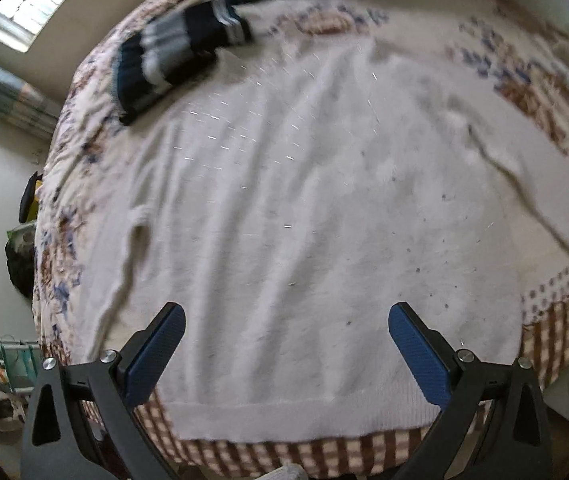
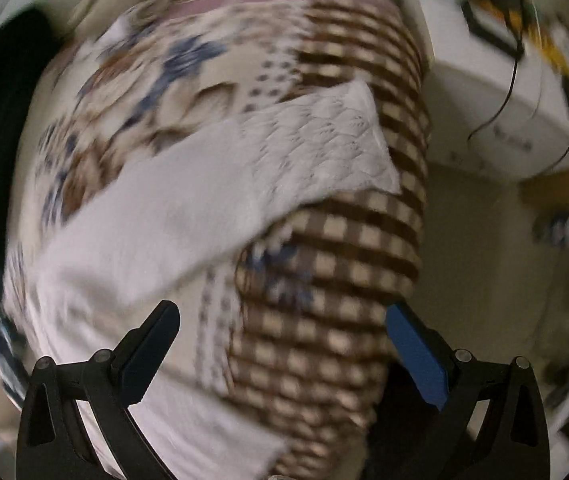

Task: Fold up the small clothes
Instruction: 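Grasp the sweater cuff with the right gripper and lift it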

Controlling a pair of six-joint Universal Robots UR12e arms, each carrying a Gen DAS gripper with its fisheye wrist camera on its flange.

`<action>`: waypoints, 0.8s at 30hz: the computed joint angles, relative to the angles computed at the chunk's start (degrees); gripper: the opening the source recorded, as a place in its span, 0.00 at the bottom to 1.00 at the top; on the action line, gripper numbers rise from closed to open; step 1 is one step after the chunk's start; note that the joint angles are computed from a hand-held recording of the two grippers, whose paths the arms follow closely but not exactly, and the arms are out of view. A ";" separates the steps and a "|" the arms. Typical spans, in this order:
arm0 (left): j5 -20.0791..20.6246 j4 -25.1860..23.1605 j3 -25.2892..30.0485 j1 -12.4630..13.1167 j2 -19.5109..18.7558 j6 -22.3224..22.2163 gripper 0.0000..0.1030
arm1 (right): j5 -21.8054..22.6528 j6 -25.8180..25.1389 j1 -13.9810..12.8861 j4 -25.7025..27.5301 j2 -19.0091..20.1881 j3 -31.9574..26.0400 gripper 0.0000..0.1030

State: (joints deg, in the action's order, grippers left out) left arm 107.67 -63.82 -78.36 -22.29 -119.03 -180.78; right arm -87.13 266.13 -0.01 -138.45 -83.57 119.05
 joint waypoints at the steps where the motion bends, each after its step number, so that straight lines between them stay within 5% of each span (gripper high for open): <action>1: 0.15 -0.18 0.32 -0.10 -0.64 0.19 1.00 | 0.27 1.58 -0.85 -2.63 0.52 1.37 1.00; 6: -0.34 -2.29 3.42 -0.22 -4.82 -2.74 1.00 | -2.99 7.56 -3.29 -10.22 3.41 4.52 1.00; 9: -0.88 -2.46 5.31 0.08 -6.99 -4.49 1.00 | -7.76 7.33 -3.43 -9.98 4.82 3.55 0.87; 14: -1.29 -1.75 8.12 0.71 -9.64 -6.77 1.00 | -14.36 10.58 -3.49 -4.23 5.84 0.57 0.30; 17: -1.58 -0.91 9.21 1.67 -10.18 -7.83 1.00 | -17.97 9.14 -2.77 1.63 5.81 -2.34 0.12; 24: -1.59 0.53 8.91 4.78 -9.17 -10.40 1.00 | -23.29 -4.76 0.50 2.78 7.29 -11.54 0.10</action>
State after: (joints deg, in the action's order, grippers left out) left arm 106.08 -63.29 -69.45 -17.51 -128.21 -191.18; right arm -110.43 261.36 0.49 -135.67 -76.28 107.52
